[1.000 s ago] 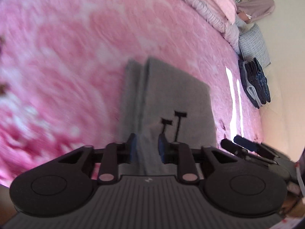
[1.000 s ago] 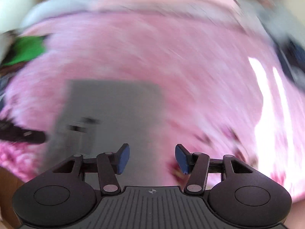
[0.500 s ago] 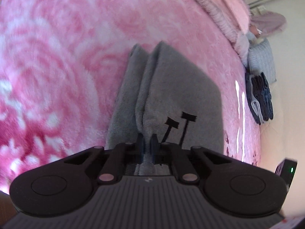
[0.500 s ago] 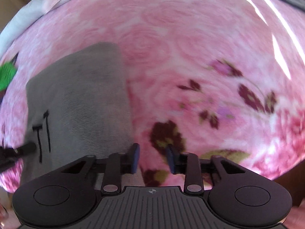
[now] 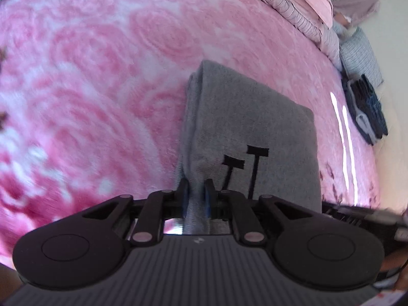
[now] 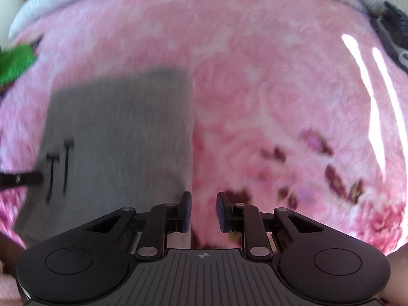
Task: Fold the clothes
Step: 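Open the left gripper and release the folded grey skirt flat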
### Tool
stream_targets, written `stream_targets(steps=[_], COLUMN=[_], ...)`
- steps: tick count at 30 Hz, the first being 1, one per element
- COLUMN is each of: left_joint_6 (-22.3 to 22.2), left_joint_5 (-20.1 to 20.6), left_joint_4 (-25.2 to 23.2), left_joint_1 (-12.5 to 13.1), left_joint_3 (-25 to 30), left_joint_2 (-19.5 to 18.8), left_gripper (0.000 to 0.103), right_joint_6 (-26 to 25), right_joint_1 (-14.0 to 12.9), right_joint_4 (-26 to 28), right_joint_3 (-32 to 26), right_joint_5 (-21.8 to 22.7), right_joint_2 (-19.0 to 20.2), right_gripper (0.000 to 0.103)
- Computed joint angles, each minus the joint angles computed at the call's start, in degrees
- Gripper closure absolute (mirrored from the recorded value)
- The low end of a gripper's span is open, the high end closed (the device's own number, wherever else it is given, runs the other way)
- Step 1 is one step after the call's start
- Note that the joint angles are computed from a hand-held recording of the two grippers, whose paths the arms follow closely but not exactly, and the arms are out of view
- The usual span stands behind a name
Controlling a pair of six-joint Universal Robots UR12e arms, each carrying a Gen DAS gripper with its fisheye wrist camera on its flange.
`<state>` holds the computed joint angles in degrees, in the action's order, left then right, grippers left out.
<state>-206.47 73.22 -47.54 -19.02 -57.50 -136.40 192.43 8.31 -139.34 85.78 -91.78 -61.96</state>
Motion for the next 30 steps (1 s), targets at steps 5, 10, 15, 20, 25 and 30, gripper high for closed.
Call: stream_targets(steps=[5, 10, 15, 20, 25, 30], left_joint_6=[5.91, 15.85, 18.35, 14.92, 12.77, 9.95], left_joint_5=[5.03, 6.14, 10.49, 9.8, 6.89, 4.58], left_joint_4=[2.29, 0.16, -1.8, -4.8, -0.22, -1.12], left_joint_1=[-0.5, -1.73, -2.85, -2.45, -1.89, -2.01], left_joint_3=[3.48, 15.24, 18.73, 19.41, 9.65, -0.14], left_joint_2=[-0.92, -8.24, -11.96, -11.47, -4.67, 1.57], left_gripper=[0.091, 0.091, 0.088, 0.089, 0.09, 0.09], right_joint_6=[-2.25, -5.51, -13.27, -9.61, -8.54, -9.66], right_joint_1=[-0.38, -0.09, 0.33, -0.17, -0.49, 0.81], right_joint_4=[-9.14, -13.67, -11.94, -7.71, -8.98, -0.71], right_joint_3=[-2.51, -5.77, -8.02, -8.47, -1.45, 1.27], right_joint_5=[3.88, 3.72, 1.73, 2.98, 7.06, 6.16], right_joint_2=[2.97, 7.42, 9.7, 7.97, 1.73, -0.71], right_gripper=[0.085, 0.085, 0.085, 0.084, 0.084, 0.084])
